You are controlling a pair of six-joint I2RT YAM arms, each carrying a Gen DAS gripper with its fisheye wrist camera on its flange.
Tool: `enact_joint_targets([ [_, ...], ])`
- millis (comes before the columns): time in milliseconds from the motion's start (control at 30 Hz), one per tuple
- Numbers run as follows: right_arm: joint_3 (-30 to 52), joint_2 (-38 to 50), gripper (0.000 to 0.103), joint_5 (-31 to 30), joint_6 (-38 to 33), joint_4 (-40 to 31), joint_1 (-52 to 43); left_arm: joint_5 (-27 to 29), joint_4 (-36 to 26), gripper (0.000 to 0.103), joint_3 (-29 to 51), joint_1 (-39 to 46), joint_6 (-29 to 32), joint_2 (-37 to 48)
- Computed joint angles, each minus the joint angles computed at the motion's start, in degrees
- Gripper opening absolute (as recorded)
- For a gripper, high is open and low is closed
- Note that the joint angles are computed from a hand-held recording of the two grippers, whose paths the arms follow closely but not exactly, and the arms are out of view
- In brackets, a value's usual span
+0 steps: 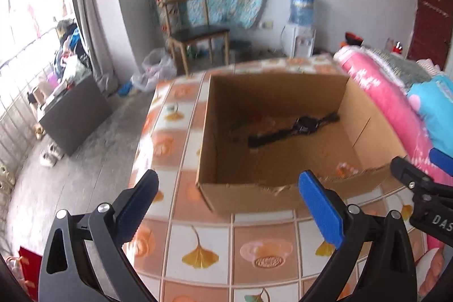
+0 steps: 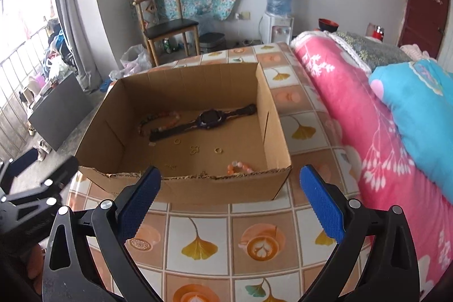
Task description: Organize jewelry
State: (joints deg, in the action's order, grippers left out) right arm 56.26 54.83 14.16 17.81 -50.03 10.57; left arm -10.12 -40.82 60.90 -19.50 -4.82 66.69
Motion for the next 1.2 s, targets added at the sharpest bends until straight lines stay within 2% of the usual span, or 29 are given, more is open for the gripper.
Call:
enact_joint_targets([
  [167, -0.3, 1.2, 0.095, -0.1, 1.0, -0.1, 1.5, -1.9, -1.2, 0.098, 0.3, -1.3, -1.2, 1.0],
  [500, -1.0, 2.1, 0.095, 0.9, 2.2, -0.1, 3.8, 2.8, -3.7, 0.097, 2.3, 0.5, -3.5, 3.5],
  [1200, -1.3, 2.8, 0.095, 0.9, 2.8, -1.4, 4.2, 5.2, -5.0, 0.097, 3.1, 1.8, -3.7, 4.9],
])
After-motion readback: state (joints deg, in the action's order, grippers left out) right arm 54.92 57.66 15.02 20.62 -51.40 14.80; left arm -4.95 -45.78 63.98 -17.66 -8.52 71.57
